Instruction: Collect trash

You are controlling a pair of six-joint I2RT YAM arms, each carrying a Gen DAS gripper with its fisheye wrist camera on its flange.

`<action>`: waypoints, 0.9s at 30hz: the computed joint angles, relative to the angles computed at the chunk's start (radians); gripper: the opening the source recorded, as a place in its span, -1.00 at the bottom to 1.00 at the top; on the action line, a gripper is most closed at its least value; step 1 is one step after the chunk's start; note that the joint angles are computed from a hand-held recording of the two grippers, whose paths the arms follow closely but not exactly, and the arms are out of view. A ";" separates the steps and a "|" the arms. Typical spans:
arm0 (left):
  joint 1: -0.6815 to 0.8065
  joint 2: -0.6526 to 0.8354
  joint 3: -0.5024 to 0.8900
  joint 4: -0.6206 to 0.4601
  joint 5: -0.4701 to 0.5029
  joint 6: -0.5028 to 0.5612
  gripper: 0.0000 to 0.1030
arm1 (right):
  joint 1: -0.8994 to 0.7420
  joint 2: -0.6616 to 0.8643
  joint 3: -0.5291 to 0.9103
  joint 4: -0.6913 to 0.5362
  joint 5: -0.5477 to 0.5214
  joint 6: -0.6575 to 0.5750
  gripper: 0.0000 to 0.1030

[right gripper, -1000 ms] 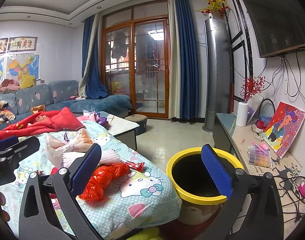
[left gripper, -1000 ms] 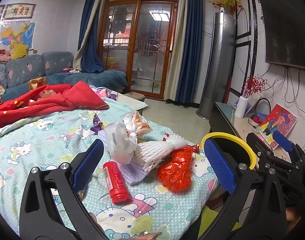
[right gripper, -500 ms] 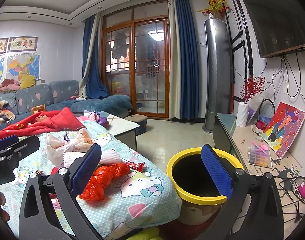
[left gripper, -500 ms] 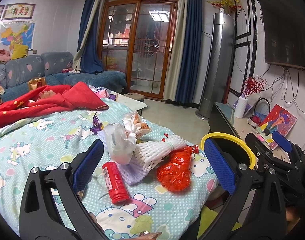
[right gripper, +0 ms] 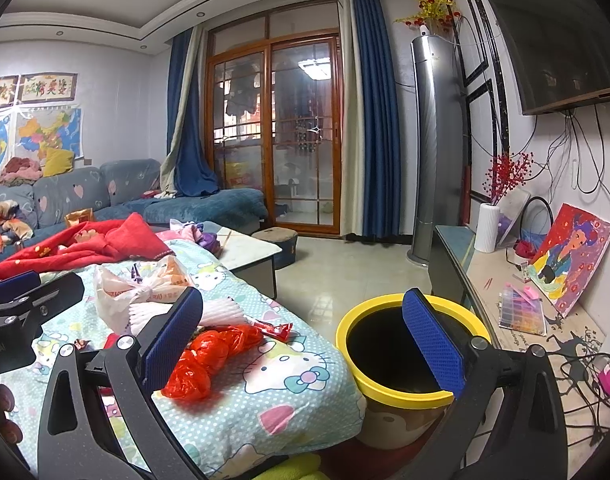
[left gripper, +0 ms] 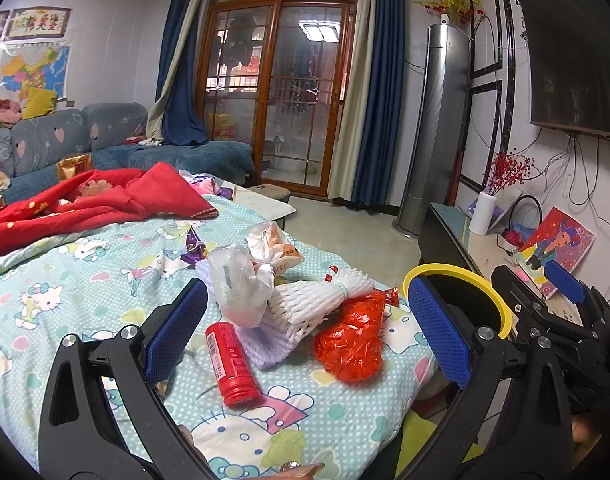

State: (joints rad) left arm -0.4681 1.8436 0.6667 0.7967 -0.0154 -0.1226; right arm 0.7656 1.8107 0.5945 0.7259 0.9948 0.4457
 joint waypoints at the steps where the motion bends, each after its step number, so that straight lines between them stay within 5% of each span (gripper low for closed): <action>1: 0.000 0.001 0.001 -0.001 0.001 -0.001 0.79 | 0.000 0.000 0.000 0.000 0.000 0.000 0.88; 10: 0.032 0.002 0.006 -0.025 0.020 -0.031 0.79 | -0.009 0.002 0.022 -0.032 -0.060 -0.014 0.88; 27: 0.188 0.090 0.205 -0.236 0.146 -0.128 0.79 | -0.098 0.108 0.212 -0.197 -0.396 -0.036 0.88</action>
